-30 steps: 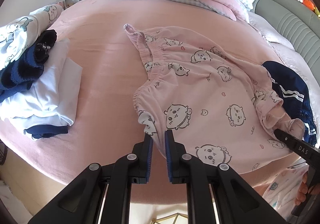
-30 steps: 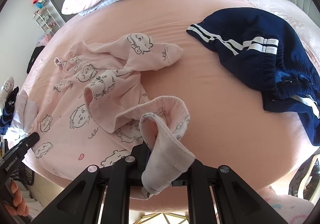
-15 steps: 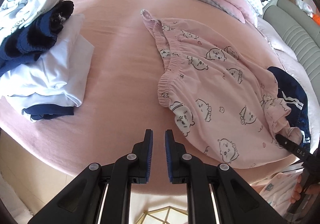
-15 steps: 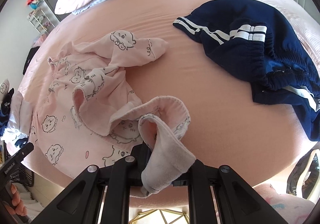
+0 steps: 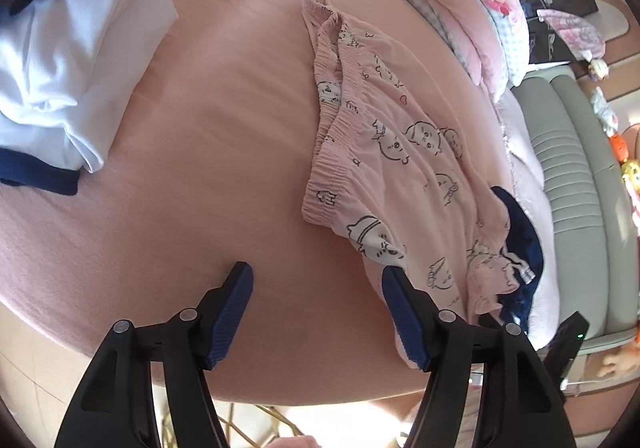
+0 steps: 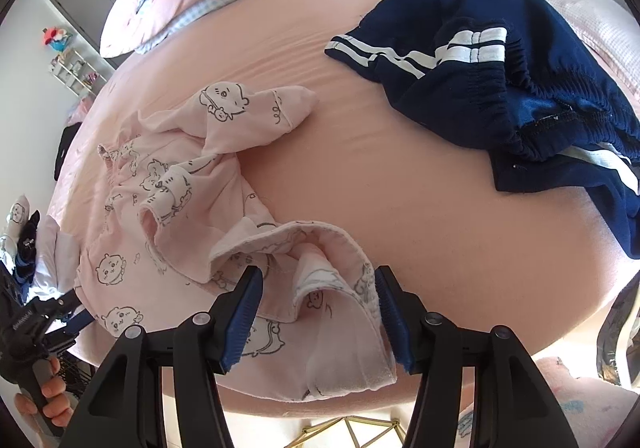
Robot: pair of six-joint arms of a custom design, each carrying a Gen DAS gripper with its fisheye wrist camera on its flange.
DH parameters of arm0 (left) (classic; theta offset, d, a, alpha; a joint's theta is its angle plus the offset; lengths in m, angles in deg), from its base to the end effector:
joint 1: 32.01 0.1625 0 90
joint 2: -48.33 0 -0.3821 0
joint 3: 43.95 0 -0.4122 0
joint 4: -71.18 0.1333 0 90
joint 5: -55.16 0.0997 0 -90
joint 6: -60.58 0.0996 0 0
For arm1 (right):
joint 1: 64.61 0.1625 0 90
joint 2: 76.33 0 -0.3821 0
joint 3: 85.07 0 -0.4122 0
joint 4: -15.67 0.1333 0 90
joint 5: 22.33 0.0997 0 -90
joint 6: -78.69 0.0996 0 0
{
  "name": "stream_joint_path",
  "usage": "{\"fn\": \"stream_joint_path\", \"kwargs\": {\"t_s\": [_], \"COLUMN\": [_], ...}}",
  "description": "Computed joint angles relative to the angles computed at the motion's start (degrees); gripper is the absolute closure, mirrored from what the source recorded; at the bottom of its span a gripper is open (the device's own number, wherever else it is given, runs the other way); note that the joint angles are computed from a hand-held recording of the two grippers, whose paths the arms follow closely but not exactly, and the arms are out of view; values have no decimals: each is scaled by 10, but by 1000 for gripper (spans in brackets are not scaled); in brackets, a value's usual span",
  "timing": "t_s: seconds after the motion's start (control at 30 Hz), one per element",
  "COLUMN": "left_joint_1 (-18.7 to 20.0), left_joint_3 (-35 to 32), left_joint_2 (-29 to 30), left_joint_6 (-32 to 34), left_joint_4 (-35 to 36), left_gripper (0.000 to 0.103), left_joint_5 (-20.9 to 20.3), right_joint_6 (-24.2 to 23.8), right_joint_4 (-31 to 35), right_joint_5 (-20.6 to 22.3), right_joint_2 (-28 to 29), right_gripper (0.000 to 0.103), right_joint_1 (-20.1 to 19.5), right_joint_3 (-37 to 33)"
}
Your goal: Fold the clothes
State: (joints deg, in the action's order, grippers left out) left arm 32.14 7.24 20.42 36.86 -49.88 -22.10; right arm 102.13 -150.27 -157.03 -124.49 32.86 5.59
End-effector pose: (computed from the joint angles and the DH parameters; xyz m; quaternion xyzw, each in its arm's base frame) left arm -0.2214 -0.8131 0.0957 0.0109 0.9915 -0.1076 0.0722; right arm 0.1512 -0.6670 0.1646 -0.2314 -0.8620 0.3535 0.2801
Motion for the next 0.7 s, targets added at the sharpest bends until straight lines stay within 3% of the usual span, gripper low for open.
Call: {"fn": "stream_joint_path", "kwargs": {"t_s": [0.1,0.2,0.3,0.7], "left_joint_1": [9,9,7,22], "left_joint_3": [1,-33,-51,-137], "left_joint_2": [-1,18,34,99], "left_joint_6": [-22,-12,-5,-45], "left_joint_4": [-10,8,10,-3], "left_gripper": [36,29,29,29], "left_joint_5": [-44,-46,-44,-87], "right_joint_6": [0,-6,-22,-119], "right_joint_4": [-1,-13,-20,-21], "right_joint_5": [2,18,33,-44], "right_joint_2": [-1,-5,-7,-4], "right_gripper": [46,46,46,46], "right_joint_1": [-1,-4,-6,12], "right_joint_3": [1,6,9,22]}}
